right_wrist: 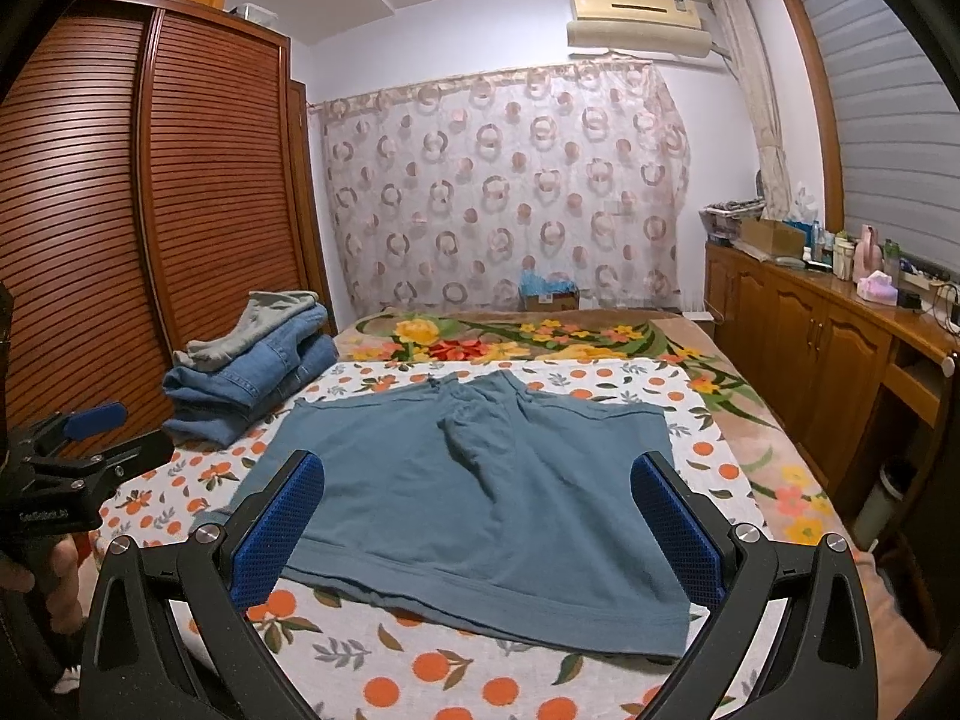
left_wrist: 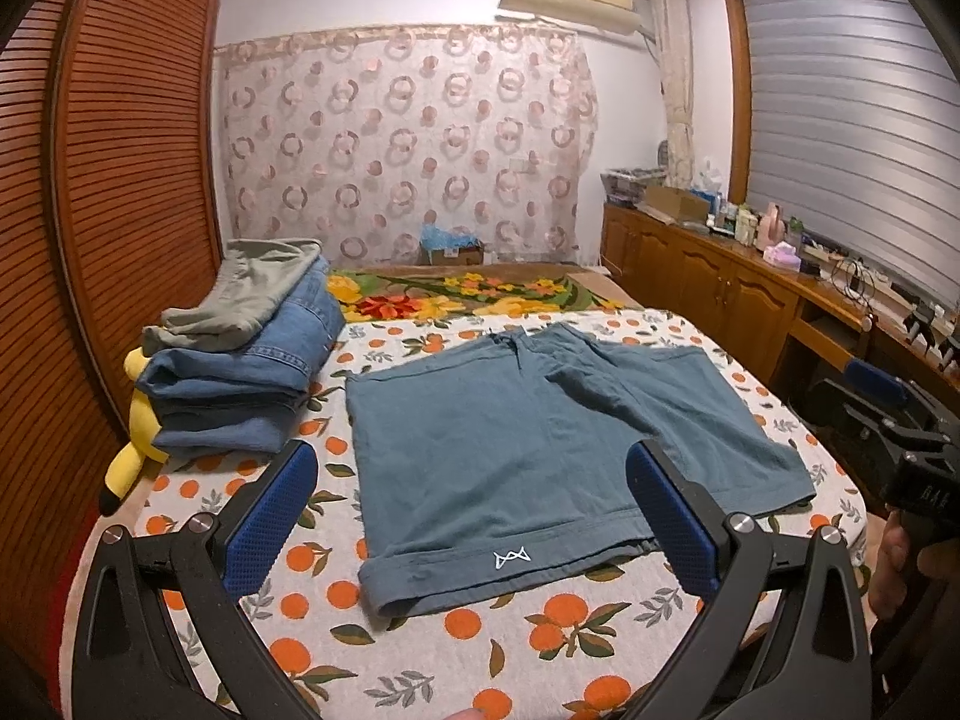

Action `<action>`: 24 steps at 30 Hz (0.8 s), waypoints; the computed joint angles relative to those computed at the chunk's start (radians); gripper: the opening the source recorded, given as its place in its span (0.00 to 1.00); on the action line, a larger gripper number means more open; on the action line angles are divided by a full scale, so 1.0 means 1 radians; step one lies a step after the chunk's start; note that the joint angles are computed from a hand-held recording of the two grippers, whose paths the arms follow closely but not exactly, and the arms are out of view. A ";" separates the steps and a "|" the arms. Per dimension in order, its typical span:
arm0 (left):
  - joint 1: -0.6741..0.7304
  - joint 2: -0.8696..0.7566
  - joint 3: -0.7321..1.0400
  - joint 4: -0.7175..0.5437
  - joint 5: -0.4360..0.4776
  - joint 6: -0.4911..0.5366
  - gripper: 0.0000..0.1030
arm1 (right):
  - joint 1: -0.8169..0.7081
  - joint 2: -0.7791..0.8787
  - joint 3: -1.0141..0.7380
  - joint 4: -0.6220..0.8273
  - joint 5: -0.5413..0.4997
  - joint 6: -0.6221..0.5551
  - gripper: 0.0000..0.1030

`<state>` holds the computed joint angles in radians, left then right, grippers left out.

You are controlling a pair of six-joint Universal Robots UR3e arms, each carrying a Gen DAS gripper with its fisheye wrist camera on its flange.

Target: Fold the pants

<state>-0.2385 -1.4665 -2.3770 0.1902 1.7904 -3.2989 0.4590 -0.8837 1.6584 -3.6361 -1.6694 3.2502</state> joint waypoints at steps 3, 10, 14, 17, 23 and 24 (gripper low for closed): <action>0.019 -0.023 0.018 -0.017 -0.029 0.022 1.00 | -0.002 0.001 -0.018 0.025 -0.003 0.002 0.99; 0.076 -0.091 0.053 -0.031 -0.125 0.059 1.00 | -0.011 0.002 -0.050 0.075 -0.011 0.001 0.99; 0.080 -0.131 0.074 -0.020 -0.132 0.068 1.00 | -0.023 0.009 -0.063 0.096 -0.015 0.003 0.99; 0.092 -0.165 0.095 -0.019 -0.154 0.083 1.00 | -0.031 0.025 -0.099 0.134 -0.023 0.001 0.99; 0.120 -0.223 0.144 -0.049 -0.228 0.112 1.00 | -0.049 0.040 -0.191 0.270 -0.034 -0.012 0.99; 0.127 -0.231 0.149 -0.054 -0.245 0.115 1.00 | -0.052 0.044 -0.216 0.307 -0.037 -0.013 0.99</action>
